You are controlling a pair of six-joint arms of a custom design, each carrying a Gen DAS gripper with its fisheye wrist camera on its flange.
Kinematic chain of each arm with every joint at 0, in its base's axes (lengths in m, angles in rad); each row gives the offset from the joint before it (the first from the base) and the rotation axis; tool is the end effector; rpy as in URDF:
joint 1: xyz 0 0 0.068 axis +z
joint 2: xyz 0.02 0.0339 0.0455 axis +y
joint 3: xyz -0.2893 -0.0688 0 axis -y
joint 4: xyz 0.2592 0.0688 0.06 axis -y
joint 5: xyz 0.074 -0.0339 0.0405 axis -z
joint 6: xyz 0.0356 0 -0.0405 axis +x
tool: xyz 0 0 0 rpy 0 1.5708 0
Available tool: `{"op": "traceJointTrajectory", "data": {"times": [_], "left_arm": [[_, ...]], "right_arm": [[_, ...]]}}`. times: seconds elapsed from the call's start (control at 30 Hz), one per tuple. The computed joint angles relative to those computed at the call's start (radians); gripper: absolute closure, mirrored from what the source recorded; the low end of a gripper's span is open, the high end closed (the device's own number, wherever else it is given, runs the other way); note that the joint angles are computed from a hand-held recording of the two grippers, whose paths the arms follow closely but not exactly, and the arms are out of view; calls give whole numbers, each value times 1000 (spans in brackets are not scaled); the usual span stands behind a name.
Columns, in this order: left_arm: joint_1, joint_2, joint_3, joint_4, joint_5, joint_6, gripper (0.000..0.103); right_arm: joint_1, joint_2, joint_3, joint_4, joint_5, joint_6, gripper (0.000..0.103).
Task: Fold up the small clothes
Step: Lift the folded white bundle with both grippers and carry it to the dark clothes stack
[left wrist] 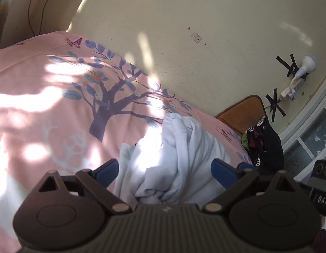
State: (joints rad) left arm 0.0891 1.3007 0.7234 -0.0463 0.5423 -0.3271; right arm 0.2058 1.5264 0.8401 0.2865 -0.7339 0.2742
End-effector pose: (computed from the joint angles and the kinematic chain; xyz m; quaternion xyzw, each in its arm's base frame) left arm 0.2781 0.0064 0.2401 -0.0576 0.8642 -0.2888 0.4080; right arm 0.3262 0.0925 0.2456 -0.1715 0.7843 0.4131 0.4300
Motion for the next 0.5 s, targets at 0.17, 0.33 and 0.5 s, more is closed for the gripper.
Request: {"op": "traceJointTrajectory", "data": {"times": [0.17, 0.33, 0.5], "left_arm": [[-63, 67, 42, -54, -124, 17, 17], [-29, 48, 10, -71, -113, 56, 36], [-46, 60, 60, -141, -128, 67, 27]], "right_arm": [[-1, 128, 100, -45, 84, 58, 77], [34, 295, 199, -97, 48, 48, 94], [-36, 259, 168, -102, -63, 98, 92]]}}
